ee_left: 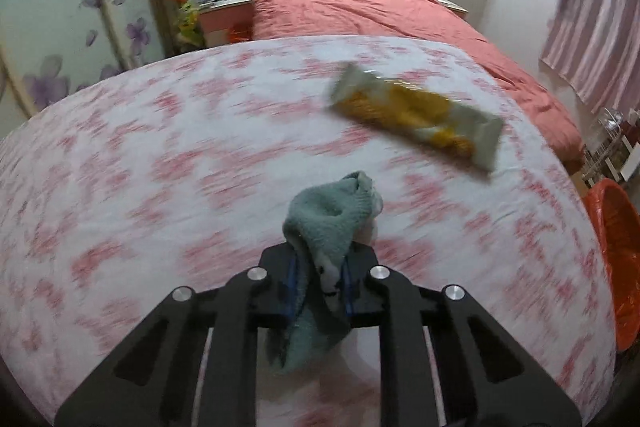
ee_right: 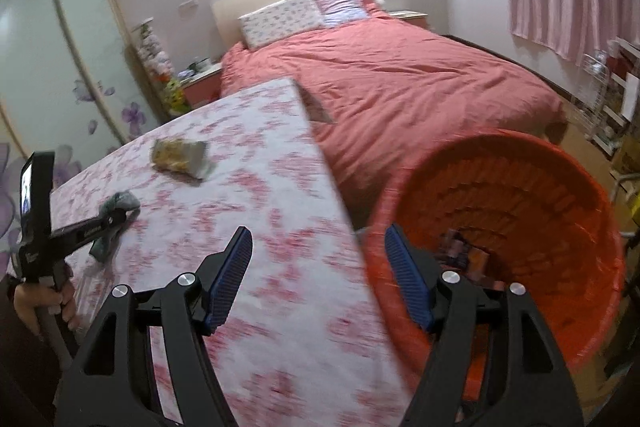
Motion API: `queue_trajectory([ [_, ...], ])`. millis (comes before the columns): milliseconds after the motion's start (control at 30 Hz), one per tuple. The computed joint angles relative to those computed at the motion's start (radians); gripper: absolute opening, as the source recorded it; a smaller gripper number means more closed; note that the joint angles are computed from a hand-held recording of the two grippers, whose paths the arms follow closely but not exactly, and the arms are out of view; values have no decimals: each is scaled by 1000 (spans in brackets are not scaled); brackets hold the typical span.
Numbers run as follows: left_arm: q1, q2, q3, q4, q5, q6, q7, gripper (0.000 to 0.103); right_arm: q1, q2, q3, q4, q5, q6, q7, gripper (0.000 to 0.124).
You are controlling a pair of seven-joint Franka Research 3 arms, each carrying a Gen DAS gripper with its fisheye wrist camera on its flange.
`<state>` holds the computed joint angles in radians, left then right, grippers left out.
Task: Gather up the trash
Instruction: 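Grasp the yellow-and-white snack wrapper with the right tool while the left tool holds the sock, then lift the snack wrapper with the right tool while the left tool holds the sock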
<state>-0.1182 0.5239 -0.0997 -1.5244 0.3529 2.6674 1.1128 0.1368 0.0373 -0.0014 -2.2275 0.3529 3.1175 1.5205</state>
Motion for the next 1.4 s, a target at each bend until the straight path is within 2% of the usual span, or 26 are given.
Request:
queue_trajectory([
  [100, 19, -79, 36, -114, 22, 26, -49, 18, 3, 54, 43, 78, 87, -34, -100, 69],
  [200, 47, -127, 56, -186, 42, 41, -89, 19, 32, 131, 47, 179, 65, -69, -103, 69],
  [333, 89, -150, 49, -230, 32, 73, -104, 29, 157, 252, -61, 335, -147, -94, 52, 69],
  [433, 82, -151, 59, -241, 66, 95, -123, 29, 205, 350, -107, 472, -241, -141, 117, 69],
  [500, 94, -151, 45, -243, 54, 99, -108, 29, 235, 417, -147, 566, -296, -172, 170, 69],
  [633, 134, -156, 14, -262, -15, 137, -69, 30, 251, 511, -179, 710, -370, -240, 227, 69],
  [700, 139, -156, 8, -265, -36, 146, -57, 30, 247, 543, -176, 764, -394, -269, 238, 76],
  [900, 139, -156, 9, -269, -60, 155, -43, 30, 205, 651, -116, 974, -432, -465, 154, 75],
  [1033, 135, -157, 13, -271, -62, 156, -41, 30, 176, 658, -71, 995, -409, -510, 87, 61],
  [1167, 132, -153, 18, -264, -59, 152, -41, 30, 155, 623, -44, 953, -357, -527, 57, 38],
  [1333, 133, -152, 18, -264, -60, 152, -39, 30, 120, 569, -12, 887, -265, -555, 60, 19],
  [1400, 132, -152, 18, -264, -60, 152, -40, 30, 107, 536, -2, 840, -228, -553, 68, 17],
])
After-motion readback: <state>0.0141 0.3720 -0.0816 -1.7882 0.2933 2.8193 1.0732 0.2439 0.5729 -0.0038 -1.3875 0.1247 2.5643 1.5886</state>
